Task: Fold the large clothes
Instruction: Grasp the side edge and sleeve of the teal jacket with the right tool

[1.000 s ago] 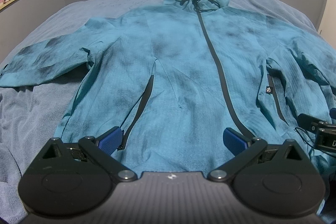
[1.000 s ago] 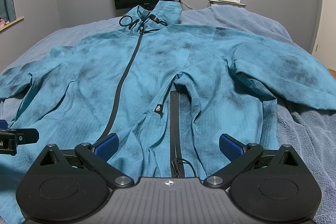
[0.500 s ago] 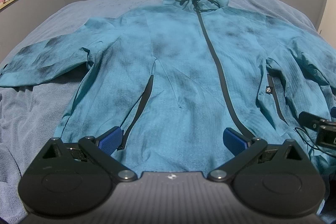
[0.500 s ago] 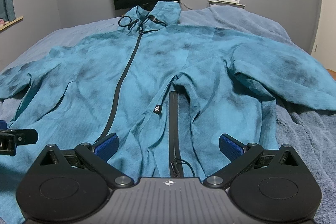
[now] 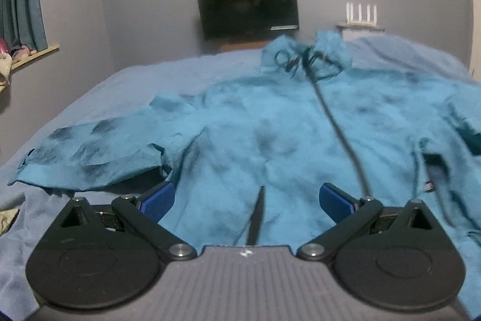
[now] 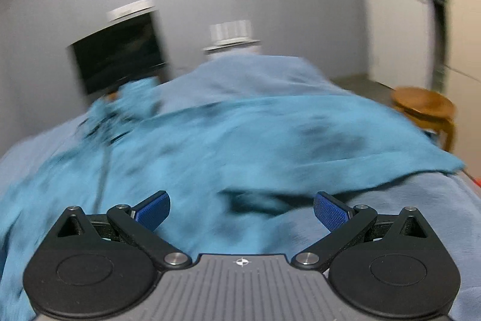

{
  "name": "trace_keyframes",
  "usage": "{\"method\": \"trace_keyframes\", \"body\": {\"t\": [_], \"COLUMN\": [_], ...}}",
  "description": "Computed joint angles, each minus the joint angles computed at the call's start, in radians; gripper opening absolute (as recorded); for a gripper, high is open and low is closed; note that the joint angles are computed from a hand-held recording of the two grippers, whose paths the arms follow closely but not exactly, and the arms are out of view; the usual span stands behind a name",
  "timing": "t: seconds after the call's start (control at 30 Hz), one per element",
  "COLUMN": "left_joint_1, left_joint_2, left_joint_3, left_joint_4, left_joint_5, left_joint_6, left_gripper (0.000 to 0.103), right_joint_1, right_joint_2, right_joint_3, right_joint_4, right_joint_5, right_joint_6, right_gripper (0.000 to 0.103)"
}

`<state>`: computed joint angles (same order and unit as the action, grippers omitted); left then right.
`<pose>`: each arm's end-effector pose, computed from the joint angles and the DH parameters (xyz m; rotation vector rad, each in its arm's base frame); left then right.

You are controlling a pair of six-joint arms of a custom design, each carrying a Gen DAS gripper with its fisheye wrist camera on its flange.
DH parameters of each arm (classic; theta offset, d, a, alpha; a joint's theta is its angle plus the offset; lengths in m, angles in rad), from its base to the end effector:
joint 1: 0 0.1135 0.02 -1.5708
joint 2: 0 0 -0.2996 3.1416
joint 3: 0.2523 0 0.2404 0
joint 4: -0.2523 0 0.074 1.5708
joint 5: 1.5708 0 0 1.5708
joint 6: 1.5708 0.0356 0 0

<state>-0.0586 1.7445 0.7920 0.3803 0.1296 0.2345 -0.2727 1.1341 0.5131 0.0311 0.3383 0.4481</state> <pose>0.3466 -0.0249 0.1945 0.3868 2.1025 -0.0358 0.1961 -0.0671 0.2385 0.9310 1.9207 -0.2622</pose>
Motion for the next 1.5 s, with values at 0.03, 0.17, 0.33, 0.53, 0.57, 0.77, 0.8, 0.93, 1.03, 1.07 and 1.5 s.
{"method": "trace_keyframes", "body": {"t": [0.03,0.17,0.33,0.53,0.57,0.77,0.8,0.93,1.03,1.07,1.5], "left_joint_1": [0.003,0.017,-0.011,-0.009,-0.009,-0.002,-0.001,0.005,0.015,0.019,0.032], "left_joint_2": [0.024,0.107,0.155,0.182,0.184,0.21,0.214,0.23,0.238,0.242,0.264], "left_joint_3": [0.037,0.123,0.136,0.141,0.146,0.177,0.183,0.197,0.21,0.217,0.248], "left_joint_4": [-0.041,-0.166,-0.202,-0.215,-0.223,-0.261,-0.268,-0.288,-0.305,-0.312,-0.354], "left_joint_5": [0.006,0.079,0.02,0.039,0.039,0.05,0.052,0.064,0.081,0.087,0.112], "left_joint_6": [-0.008,-0.035,-0.006,-0.007,-0.008,-0.016,-0.016,-0.018,-0.027,-0.033,-0.06], "left_gripper": [0.103,0.103,0.103,0.103,0.103,0.103,0.103,0.103,0.103,0.103,0.103], "right_joint_1": [-0.09,-0.431,-0.688,-0.748,-0.748,-0.747,-0.756,-0.779,-0.793,-0.808,-0.846], "right_joint_2": [0.02,0.14,0.345,0.521,0.55,0.632,0.64,0.685,0.706,0.715,0.853], "right_joint_3": [0.017,0.052,0.069,0.061,0.067,0.076,0.079,0.065,0.047,0.038,0.075], "right_joint_4": [-0.011,0.001,0.109,0.301,0.341,0.528,0.55,0.696,0.774,0.797,0.962], "right_joint_5": [-0.052,-0.307,-0.528,-0.596,-0.602,-0.595,-0.598,-0.587,-0.551,-0.566,-0.639], "right_joint_6": [0.003,0.008,0.137,0.247,0.262,0.264,0.268,0.293,0.325,0.361,0.522], "right_gripper": [0.103,0.103,0.096,0.089,0.089,0.081,0.078,0.068,0.058,0.055,0.033]}}
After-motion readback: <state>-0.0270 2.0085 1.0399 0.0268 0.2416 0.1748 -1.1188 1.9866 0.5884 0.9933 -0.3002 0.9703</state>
